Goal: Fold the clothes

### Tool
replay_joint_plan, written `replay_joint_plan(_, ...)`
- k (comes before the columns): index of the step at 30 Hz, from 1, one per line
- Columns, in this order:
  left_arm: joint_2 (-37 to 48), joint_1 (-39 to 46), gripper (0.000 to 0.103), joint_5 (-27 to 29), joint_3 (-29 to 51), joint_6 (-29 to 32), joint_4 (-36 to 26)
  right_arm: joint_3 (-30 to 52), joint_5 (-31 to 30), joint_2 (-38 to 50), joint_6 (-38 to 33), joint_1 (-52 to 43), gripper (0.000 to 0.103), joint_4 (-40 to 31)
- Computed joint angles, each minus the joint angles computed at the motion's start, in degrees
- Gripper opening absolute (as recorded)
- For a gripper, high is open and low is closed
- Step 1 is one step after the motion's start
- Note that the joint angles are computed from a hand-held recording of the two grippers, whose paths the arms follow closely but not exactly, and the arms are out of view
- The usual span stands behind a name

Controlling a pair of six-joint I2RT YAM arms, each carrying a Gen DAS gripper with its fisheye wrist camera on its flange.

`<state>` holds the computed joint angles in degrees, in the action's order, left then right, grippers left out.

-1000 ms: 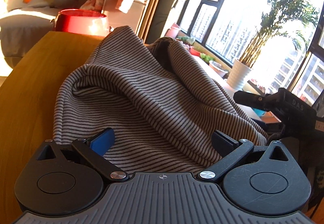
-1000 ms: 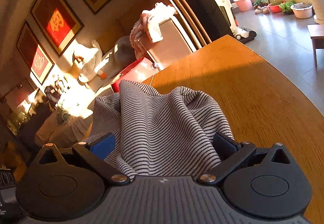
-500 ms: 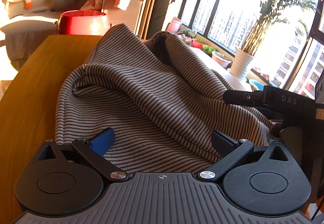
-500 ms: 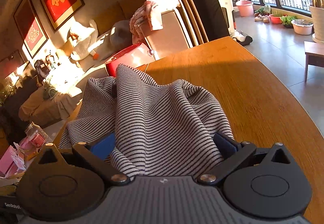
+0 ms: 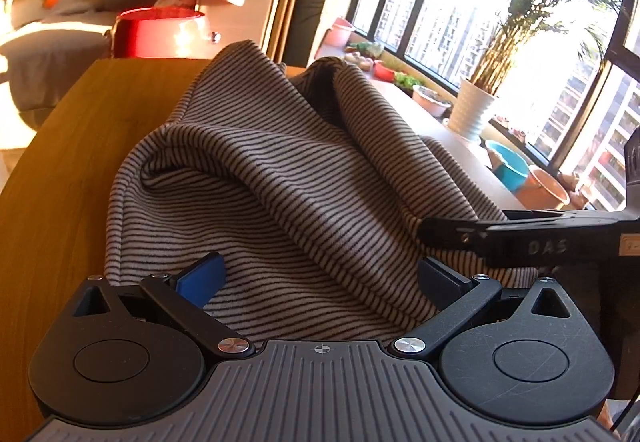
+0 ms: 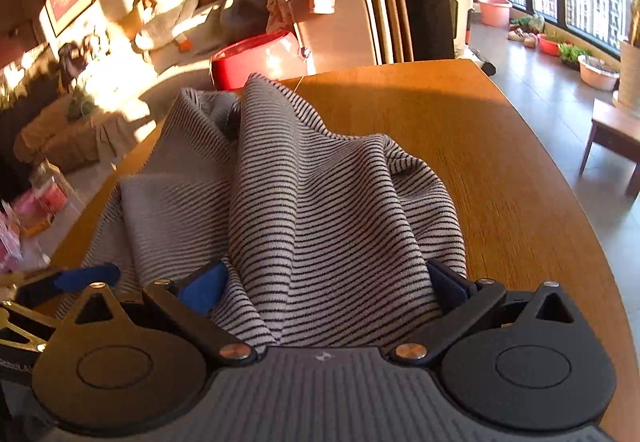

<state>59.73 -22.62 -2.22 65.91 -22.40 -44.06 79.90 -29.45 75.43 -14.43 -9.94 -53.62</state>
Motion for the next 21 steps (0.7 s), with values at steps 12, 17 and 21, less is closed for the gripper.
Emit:
replay_joint_plan(12,-3.8,2.1,0.099,-12.6,12.8,4.5,-1.3,11.6,-15.7,-3.0,-2.1,-12.2,0.103,8.3)
replay_joint_plan(17,-5.1,-12.3,0.099,-24.7,16.4,8.4,-1.5,7.9,-14.7,-8.8,0.4,-12.2,0.083,13.3)
replay_joint_plan(21,-2.4,-19.8,0.076,-27.5,14.6,15.3,-2.9,15.8,-15.1,-4.9,-7.5,-12.3,0.045,-1.7)
